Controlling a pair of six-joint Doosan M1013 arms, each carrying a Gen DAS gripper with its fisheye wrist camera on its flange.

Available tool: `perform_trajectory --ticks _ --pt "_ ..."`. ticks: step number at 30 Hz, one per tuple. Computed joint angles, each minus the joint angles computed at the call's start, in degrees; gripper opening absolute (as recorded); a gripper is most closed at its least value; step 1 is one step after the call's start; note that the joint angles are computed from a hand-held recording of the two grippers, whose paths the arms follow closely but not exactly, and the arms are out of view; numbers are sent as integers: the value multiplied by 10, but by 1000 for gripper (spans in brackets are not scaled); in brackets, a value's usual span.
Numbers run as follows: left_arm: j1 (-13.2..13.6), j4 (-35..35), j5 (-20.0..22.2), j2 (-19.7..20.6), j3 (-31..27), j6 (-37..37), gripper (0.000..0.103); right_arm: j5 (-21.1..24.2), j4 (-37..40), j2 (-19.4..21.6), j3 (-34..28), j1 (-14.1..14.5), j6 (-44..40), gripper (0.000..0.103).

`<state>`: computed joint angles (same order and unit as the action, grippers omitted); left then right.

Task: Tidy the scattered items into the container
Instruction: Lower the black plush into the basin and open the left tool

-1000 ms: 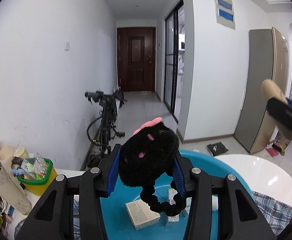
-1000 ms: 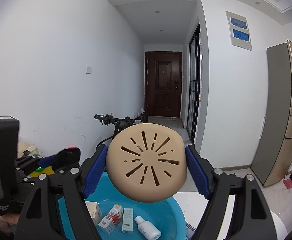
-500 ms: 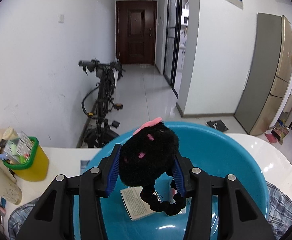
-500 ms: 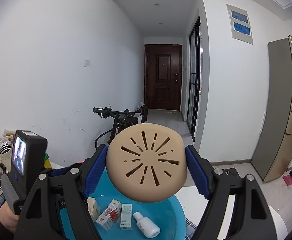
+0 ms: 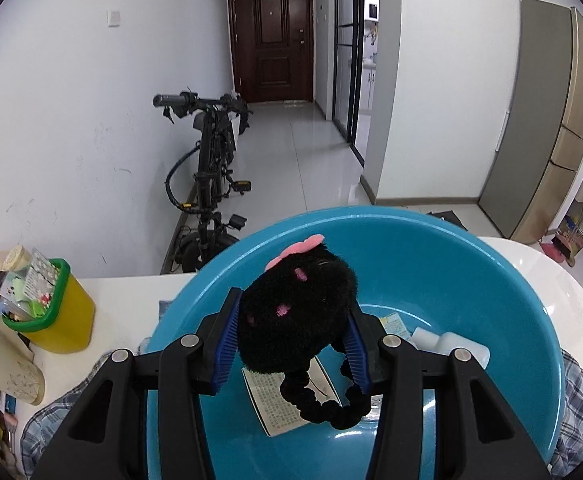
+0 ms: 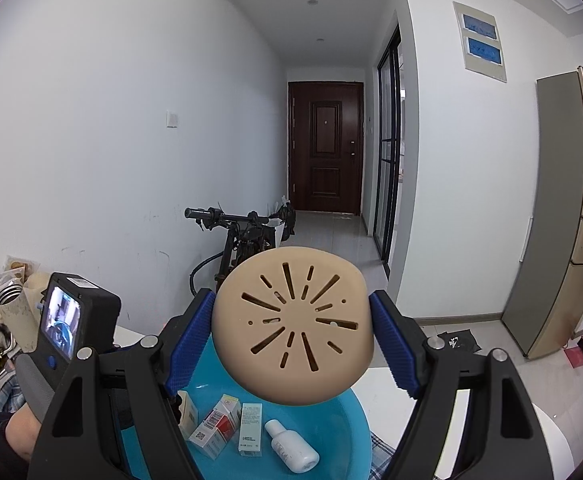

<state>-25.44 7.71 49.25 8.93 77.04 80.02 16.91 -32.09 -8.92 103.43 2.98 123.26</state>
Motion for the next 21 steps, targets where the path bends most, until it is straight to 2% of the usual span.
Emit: perform_trajectory --ticks 10,16,21 --pt "-3 0 31 11 -7 4 49 -4 11 -1 3 -3 -13 76" --pt "7 -54 89 30 -28 32 49 2 22 -1 3 -3 -24 76" --pt "5 -50 114 39 -36 35 49 8 39 0 0 -4 -45 76"
